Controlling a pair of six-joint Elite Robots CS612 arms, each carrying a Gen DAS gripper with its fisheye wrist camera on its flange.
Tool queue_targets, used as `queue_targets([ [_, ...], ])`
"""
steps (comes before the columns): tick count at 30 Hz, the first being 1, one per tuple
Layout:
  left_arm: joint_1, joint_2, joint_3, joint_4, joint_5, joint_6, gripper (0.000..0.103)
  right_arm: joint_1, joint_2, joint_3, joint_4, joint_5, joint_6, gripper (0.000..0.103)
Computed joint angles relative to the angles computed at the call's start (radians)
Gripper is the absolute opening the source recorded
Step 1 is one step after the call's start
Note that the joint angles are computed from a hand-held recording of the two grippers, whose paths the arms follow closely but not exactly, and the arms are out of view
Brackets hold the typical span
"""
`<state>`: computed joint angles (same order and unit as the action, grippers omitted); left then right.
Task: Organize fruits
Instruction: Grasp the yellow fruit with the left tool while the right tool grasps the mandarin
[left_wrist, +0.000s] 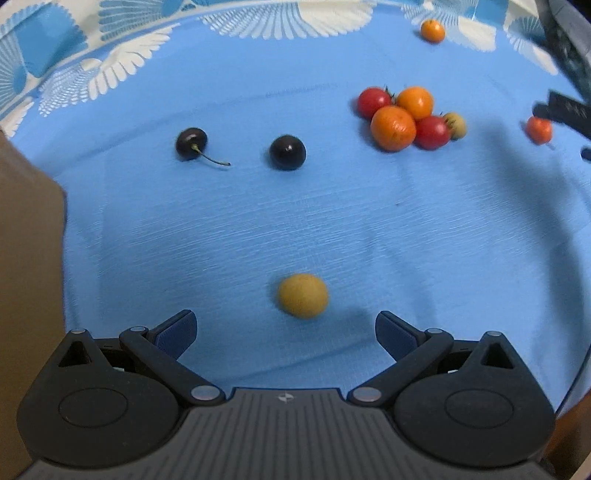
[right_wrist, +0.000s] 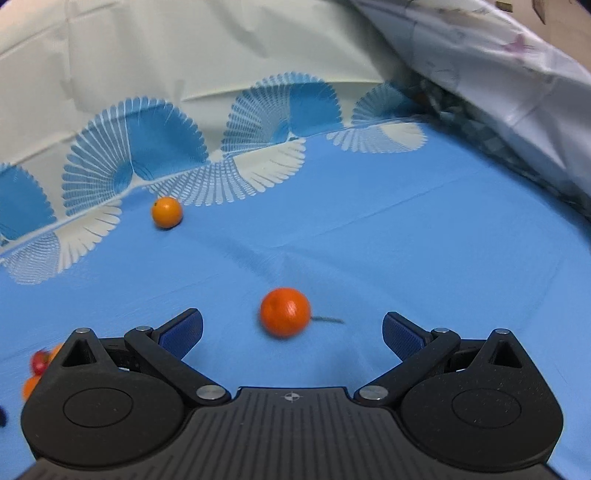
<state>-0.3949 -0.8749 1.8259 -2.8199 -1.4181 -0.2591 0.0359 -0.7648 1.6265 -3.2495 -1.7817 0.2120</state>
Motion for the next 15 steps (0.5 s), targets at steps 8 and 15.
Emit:
queue_targets([
  [8, 0.013, 0.028, -0.011, -0.040, -0.043, 0.047, 0.103, -0.001, 0.089, -0.080, -0.007, -0.037, -0.017, 0.102],
  [15, 0.014, 0.024, 0.002, -0.059, -0.035, 0.066, 0.103, -0.001, 0.086, -0.079, 0.000, -0.038, -0.029, 0.102],
])
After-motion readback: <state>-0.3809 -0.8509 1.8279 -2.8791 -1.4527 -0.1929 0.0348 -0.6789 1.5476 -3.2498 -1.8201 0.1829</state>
